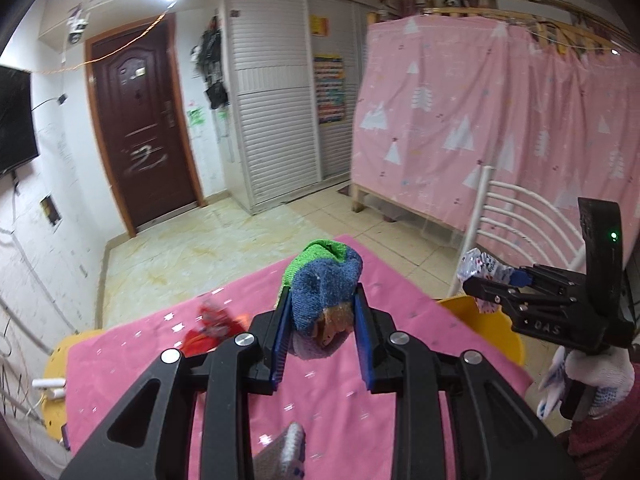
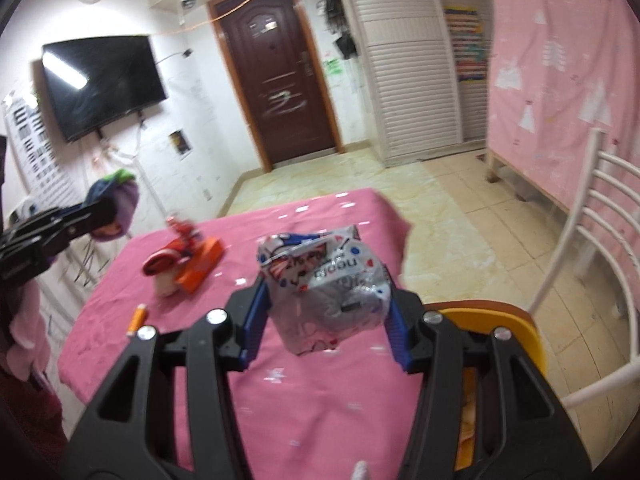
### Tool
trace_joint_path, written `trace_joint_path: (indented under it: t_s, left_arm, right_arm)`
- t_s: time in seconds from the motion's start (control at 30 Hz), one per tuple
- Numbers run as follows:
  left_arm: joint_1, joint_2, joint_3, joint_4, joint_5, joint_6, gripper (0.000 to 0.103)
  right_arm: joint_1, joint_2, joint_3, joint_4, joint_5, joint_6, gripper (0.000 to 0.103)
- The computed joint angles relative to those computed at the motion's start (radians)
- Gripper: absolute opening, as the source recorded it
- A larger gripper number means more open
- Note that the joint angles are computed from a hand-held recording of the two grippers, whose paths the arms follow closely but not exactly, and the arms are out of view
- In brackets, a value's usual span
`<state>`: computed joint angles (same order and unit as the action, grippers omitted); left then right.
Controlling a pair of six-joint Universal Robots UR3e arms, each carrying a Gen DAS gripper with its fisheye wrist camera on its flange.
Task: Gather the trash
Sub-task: 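Carry the sponge and wrapper over the yellow bin and open both grippers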
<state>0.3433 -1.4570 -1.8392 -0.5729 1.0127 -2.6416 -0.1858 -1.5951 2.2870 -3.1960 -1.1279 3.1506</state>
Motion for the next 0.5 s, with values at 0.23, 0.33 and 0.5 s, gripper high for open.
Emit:
trace_joint_path:
  t_s: [0.23,0.33,0.5]
  left_arm:
    - [-0.188,-0.101,0.096,0.029,0.071,-0.062,0.021]
    - [-0.264,-0.158,0.148,0.036,0.103,-0.086,0.021]
    - [-0.372,-0.249,0.238,0.027,0.146,-0.124,0.021]
  right_arm:
    - [-0.195,-0.100,0.113,0.034,0.070,-0.062,0.050]
    - [-0.254,-0.117,0.147,0.040,0.091,-0.092,0.050]
    - [-0.316,-0.097,0.160,0.074,0.107,-0.145,0.062]
